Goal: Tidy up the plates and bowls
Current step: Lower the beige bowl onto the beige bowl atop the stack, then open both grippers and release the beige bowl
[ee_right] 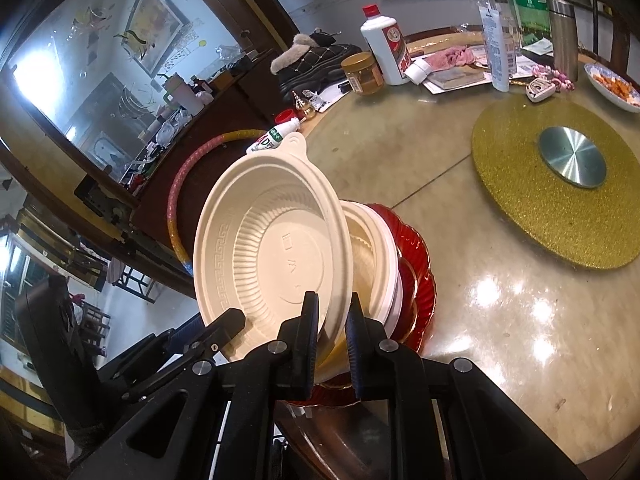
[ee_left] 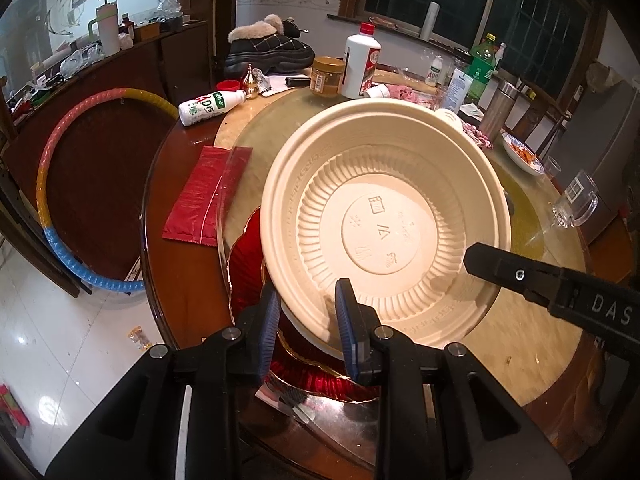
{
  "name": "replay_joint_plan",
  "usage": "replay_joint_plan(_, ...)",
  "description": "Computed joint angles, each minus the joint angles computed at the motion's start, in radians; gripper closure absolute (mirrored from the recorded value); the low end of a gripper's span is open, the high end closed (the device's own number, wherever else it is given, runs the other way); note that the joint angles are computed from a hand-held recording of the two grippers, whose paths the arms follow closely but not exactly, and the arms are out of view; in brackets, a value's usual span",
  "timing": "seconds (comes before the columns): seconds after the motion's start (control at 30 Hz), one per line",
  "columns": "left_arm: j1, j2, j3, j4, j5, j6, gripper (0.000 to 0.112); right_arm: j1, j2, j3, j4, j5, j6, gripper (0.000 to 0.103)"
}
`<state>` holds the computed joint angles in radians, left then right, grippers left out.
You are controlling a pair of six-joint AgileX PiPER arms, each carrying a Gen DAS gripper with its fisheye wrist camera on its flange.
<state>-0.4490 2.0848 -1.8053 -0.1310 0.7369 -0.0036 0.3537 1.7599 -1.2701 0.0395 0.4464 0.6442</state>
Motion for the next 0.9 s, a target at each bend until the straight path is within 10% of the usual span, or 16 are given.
replay_joint_plan(0.53,0.005,0.047,-0.069,0.013,0.046,-0.065,0.084,0.036,0.008,-0.023,-0.187,0.014,0.175,0.069)
replay_joint_plan(0.9,-0.021,-0.111,0.174,0.177,-0.214,-0.270,0.036,0.131,-0.106,0.117,-0.807,-0.043,0.705,0.032)
